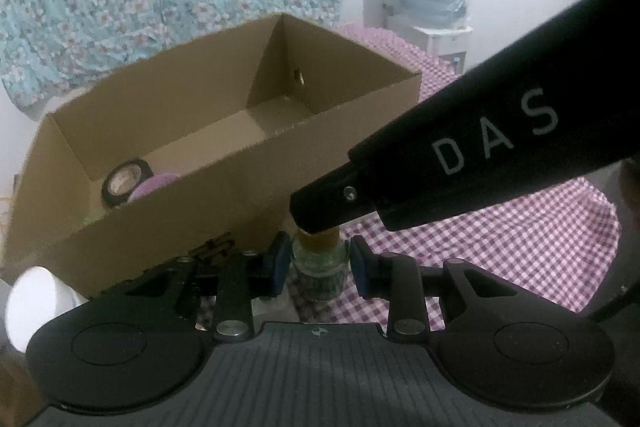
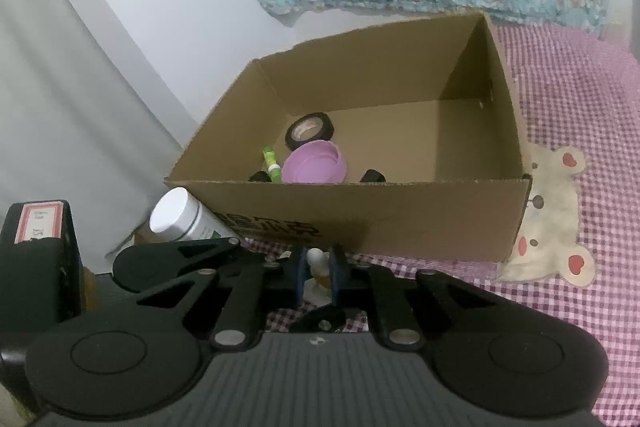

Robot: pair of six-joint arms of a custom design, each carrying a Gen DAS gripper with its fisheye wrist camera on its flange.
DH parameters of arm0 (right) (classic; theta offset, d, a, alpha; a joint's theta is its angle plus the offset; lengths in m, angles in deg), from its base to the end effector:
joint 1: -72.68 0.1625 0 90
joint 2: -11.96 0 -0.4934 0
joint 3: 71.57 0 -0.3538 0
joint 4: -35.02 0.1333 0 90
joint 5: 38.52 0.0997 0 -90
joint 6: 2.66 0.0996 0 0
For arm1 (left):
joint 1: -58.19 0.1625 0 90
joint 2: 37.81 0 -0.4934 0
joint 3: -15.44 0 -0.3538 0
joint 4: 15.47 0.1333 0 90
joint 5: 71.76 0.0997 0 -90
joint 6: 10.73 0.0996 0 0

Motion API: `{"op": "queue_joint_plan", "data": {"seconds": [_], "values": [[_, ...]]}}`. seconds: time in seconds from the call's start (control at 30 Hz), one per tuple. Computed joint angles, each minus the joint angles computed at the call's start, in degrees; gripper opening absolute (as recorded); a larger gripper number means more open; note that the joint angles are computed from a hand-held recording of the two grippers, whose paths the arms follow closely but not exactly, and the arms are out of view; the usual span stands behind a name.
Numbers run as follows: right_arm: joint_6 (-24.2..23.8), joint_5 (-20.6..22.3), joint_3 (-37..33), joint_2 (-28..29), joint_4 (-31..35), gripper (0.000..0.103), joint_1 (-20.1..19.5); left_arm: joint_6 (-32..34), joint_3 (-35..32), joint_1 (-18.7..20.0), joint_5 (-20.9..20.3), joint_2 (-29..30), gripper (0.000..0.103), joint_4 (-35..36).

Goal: Organize rigid objects
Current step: 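Grasp the green dropper bottle by its neck with the right tool, then carry the dropper bottle into the box and open the right tool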

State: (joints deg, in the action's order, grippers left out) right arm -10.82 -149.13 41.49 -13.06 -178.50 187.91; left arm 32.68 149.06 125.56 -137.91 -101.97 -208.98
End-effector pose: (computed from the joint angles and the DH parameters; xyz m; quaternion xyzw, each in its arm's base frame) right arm 0.3423 -0.4959 -0.0005 0.2170 -0.9132 0.3218 0.1240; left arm -0.0217 -0.5032 0.2556 0.4591 0.8174 -0.2461 0.2460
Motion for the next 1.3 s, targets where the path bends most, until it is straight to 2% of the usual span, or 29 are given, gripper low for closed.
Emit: {"op": "queue_joint_plan", "data": {"seconds": [0.13,0.27,0.4,0.57,0.73,0.9,1.03,1.2,1.3], "values": [[0.5,-0.5,0.4,-0.9,-0.4,0.013,1.7,-0.2,0.7,-1.6,0.1,-2.8,0.031,0.5],[0.6,-0.4,0.2,-2.5,-0.1,0.013,3.9,-2.0,-1.0,-3.7,0.7,-6.7,0.031,5.9],[0.3,0.6,-1.8,-4.5,1.7,0.013,5.7,-4.0,-5.2,-5.5,0.8,-9.5,0.031,11.5],[-1.5,2.9,-8.2,-5.6,8.3,0.013,6.3,-5.9,-12.9,-5.6,1.5,-8.2,0.031,17.8],[-1.1,8.0,-17.1,-5.2,18.8,0.013,3.0,-8.0,-22.0,-4.5,5.1,-3.0,0.031,23.3],[0.8,12.2,-27.2,-2.8,30.5,0.014,-1.4,-15.4,-32.9,-2.2,7.5,3.0,0.031,34.8],[2.9,15.5,-34.7,0.0,38.3,0.014,-4.9,-18.5,-38.0,-1.2,11.7,7.8,0.031,38.0],[4.4,18.1,-40.9,3.0,44.7,0.014,-8.1,-24.2,-44.4,0.2,14.7,12.1,0.031,45.5],[5.2,19.7,-43.2,4.4,47.0,0.014,-9.5,-24.8,-45.8,0.7,16.8,13.9,0.031,46.5]]}}
